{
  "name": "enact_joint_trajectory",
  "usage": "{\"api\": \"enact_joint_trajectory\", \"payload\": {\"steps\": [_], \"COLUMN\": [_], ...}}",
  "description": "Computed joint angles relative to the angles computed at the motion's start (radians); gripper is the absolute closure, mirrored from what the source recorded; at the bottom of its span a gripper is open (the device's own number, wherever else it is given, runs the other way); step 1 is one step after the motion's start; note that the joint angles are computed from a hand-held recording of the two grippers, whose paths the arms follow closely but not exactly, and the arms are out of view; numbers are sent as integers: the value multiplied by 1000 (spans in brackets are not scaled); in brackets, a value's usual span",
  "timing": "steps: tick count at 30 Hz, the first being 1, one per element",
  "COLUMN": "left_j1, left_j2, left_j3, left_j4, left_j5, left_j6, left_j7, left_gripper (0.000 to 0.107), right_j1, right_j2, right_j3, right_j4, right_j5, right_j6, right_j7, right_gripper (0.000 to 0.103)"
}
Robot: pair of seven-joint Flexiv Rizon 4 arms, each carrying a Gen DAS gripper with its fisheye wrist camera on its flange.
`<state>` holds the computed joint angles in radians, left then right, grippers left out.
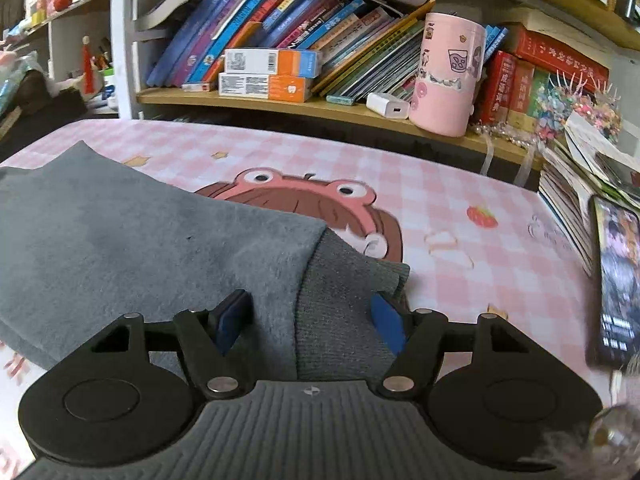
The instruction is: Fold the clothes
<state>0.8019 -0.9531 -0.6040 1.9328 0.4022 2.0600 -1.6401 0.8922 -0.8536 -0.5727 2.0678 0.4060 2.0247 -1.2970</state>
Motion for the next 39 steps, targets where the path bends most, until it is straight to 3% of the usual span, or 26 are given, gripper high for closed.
{"api": "enact_joint_trajectory", "payload": {"steps": [4, 8, 11, 13, 16, 19, 26, 39], "left_j1": [-57, -78, -67, -58, -72, -96, -91, -353], "left_j2": [4, -8, -21, -28, -19, -3, -7, 107], "left_j3": [36, 44, 28, 19, 34, 60, 56, 303], "left_j4": [-24, -47, -56, -59, -60, -60, -60, -64], "left_j5": [-36, -34, -15, -4, -9, -21, -15, -200], "left_j6": [12, 24, 21, 20, 19, 17, 21, -44], "left_j7": [-10, -34, -49, -57, -61, -59, -68, 49], "left_gripper": [39, 25, 20, 19, 18, 18, 15, 4], "right_j1": [-55, -24, 28, 4, -74, -155, -230, -390], "right_j2": [-9, -20, -52, -46, -5, 13, -24, -15], "right_j3": [23, -6, -44, -9, 82, 171, 280, 479], "right_j4": [-38, -30, -23, -22, -28, -65, -149, -174], "right_j5": [-23, 21, 87, 66, -55, -180, -292, -324], "right_j6": [-2, 40, 171, 290, 372, 340, 247, 235], "right_j7": [2, -6, -60, -106, -146, -165, -271, -364], "right_gripper": [31, 25, 16, 14, 13, 13, 13, 0]}}
